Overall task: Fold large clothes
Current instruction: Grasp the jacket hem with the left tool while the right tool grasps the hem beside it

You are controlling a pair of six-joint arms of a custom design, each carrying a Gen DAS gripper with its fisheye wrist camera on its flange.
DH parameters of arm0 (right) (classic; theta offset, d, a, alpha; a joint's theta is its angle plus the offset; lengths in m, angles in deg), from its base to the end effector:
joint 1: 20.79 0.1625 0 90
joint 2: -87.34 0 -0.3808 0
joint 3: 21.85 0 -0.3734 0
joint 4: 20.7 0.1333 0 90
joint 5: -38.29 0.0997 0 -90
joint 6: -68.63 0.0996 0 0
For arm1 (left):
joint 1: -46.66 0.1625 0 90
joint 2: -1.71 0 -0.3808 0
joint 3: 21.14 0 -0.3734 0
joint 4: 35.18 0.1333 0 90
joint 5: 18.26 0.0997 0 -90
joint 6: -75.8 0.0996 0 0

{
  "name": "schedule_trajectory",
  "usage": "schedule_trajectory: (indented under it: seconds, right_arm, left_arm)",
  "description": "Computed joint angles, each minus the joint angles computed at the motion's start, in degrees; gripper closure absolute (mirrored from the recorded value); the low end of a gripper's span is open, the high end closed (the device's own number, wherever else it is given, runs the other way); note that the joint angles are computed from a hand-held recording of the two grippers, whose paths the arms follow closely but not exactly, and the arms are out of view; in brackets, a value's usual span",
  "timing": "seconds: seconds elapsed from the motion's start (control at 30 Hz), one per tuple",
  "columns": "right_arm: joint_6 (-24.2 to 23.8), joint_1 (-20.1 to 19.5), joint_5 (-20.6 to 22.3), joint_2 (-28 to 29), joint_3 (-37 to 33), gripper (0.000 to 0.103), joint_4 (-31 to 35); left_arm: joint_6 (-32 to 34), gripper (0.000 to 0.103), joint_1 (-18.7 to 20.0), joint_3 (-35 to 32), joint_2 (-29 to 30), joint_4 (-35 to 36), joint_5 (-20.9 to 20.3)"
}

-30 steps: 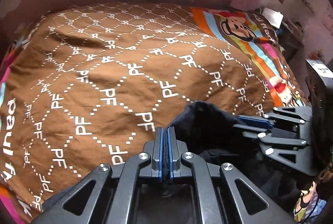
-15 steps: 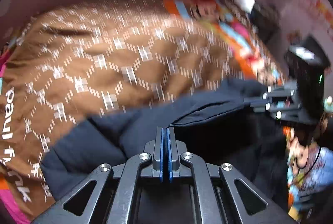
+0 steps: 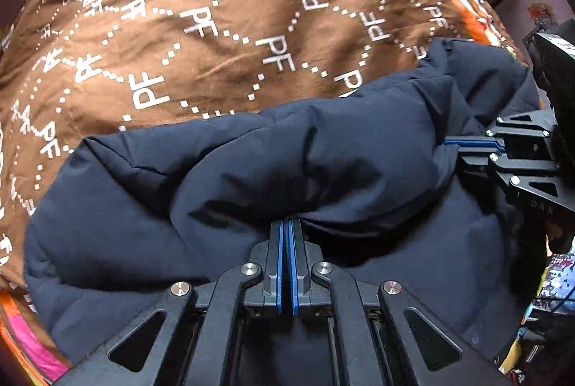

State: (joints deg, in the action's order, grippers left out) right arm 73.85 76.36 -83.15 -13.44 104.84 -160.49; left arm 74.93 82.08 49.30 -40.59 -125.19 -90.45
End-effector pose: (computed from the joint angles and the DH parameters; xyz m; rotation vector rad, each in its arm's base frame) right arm 0.1293 -0.3770 0.3361 -0.1099 -2.5769 0.6194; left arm -0.4382 -0.5126 0.1120 1.2736 2.2879 0.3895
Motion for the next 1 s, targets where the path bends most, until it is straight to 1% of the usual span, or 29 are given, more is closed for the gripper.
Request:
schedule_trajectory:
  seconds: [0.1,0.2,0.27,0.33,0.37,0.4,0.47,0.53,0.57,0.63,0.7,0.77,0.8,0.87,0.93,0.97,1.0]
  right_arm:
    - [-0.53,-1.83,2.18,-0.18,1.61,0.098,-2.36]
    - [-1.59,-1.96,1.9,0.23,3.4,0.098,-5.95]
    - [-2.73,-1.22,1.23,0.12,4.3,0.098,-8.44]
    - [-4.47,0.71,0.37,-0.53,4.72,0.095,-9.69]
    - [-5.76,1.96,-0.32,-0.97,4.68,0.094,-9.51]
    - [-6.9,2.8,-0.71,-1.47,4.62,0.091,-9.22]
    - [-8.0,4.3,-0.53,-2.84,4.06,0.085,-7.97]
    - [-8.18,5.15,0.21,-4.46,3.13,0.065,-6.9]
    - [-8.03,5.41,0.39,-4.61,2.51,0.062,-6.7]
    - [-7.77,5.32,1.43,-5.01,1.19,0.061,-6.47]
    - [-7.27,4.42,2.68,-5.82,0.03,0.061,-6.5]
    - [-6.19,3.2,3.92,-5.95,-0.54,0.061,-8.57]
    - [-4.68,2.33,3.99,-5.58,-1.1,0.061,-9.72]
    - [-2.07,1.06,4.36,-4.45,-1.35,0.061,-11.68]
    - [-0.2,-1.14,6.61,-3.41,-1.5,0.063,-12.99]
    - [0.39,-1.48,6.98,-2.44,-1.57,0.065,-13.34]
    - [0.56,-1.72,7.25,-1.37,-1.9,0.07,-12.8]
  left_arm:
    - [-0.62,0.099,1.12,1.42,-0.22,-1.6,-1.35]
    - [-0.94,0.099,1.88,3.51,-1.59,-4.27,-2.62]
    - [-0.57,0.099,2.41,5.81,-3.58,-7.61,-4.2]
    - [-1.04,0.098,3.32,7.39,-5.68,-10.05,-6.7]
    - [-1.89,0.098,3.98,7.4,-6.52,-10.41,-8.6]
    - [-2.71,0.098,4.61,7.05,-7.12,-10.41,-10.43]
    - [-3.64,0.097,5.06,6.94,-8.33,-10.81,-12.4]
    - [-2.87,0.097,4.9,6.29,-8.8,-11.68,-13.41]
    - [-1.34,0.097,4.54,6.08,-9.09,-12.44,-13.58]
    - [1.42,0.092,4.03,4.27,-8.54,-12.37,-14.48]
    - [2.41,0.086,3.62,2.35,-7.94,-12.01,-15.23]
    - [2.58,0.078,3.05,0.6,-6.09,-13.57,-14.95]
    - [2.05,0.074,2.89,-0.18,-5.08,-14.49,-14.74]
    - [0.25,0.073,3.0,-2.03,-2.8,-15.73,-15.34]
    - [-1.45,0.073,3.52,-3.86,-0.64,-15.46,-16.84]
    - [-1.9,0.073,3.7,-3.9,0.22,-15.79,-17.9]
    - [-2.09,0.073,3.89,-4.23,0.83,-15.32,-18.82]
